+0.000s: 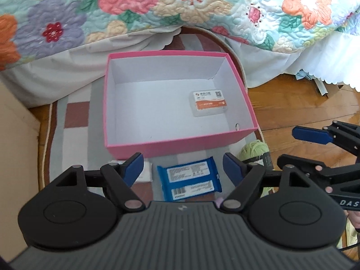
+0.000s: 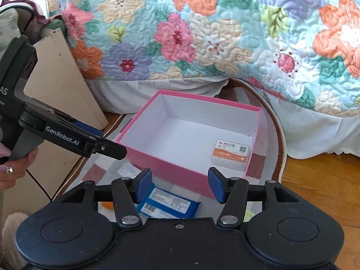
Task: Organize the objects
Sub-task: 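Withdraw the left tool from the pink box toward the tissue pack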
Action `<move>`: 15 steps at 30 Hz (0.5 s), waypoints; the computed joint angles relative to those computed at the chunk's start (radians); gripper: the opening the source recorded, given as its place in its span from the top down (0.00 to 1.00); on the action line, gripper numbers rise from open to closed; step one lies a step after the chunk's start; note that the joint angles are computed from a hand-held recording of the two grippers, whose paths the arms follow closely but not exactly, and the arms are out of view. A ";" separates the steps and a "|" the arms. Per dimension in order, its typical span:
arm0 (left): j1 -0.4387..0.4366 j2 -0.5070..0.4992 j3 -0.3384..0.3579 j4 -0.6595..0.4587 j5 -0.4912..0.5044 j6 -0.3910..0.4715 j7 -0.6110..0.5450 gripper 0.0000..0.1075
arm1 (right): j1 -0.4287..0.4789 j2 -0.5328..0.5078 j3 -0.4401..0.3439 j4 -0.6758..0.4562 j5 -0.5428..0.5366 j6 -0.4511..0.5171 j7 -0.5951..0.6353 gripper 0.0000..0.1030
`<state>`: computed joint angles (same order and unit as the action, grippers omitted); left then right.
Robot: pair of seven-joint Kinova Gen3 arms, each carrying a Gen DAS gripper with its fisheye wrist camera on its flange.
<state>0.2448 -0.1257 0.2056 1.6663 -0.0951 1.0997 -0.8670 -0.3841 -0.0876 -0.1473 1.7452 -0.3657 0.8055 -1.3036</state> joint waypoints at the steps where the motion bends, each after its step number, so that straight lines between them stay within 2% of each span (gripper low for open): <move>1: 0.002 -0.010 0.004 0.006 -0.004 0.003 0.007 0.28 | -0.002 -0.006 -0.002 0.000 0.002 0.006 -0.004 0.40; 6: 0.005 -0.061 0.026 0.019 -0.014 0.039 0.025 0.27 | -0.016 -0.034 -0.020 -0.005 0.033 0.042 -0.039 0.38; 8: 0.005 -0.079 0.037 0.019 -0.019 0.055 0.028 0.22 | -0.023 -0.044 -0.022 -0.009 0.036 0.061 -0.046 0.37; 11: 0.006 -0.100 0.065 0.023 -0.044 0.073 0.027 0.20 | -0.032 -0.059 -0.022 -0.009 0.038 0.086 -0.050 0.28; 15: 0.009 -0.110 0.093 0.034 -0.070 0.115 0.052 0.19 | -0.043 -0.079 -0.032 -0.001 0.051 0.107 -0.065 0.25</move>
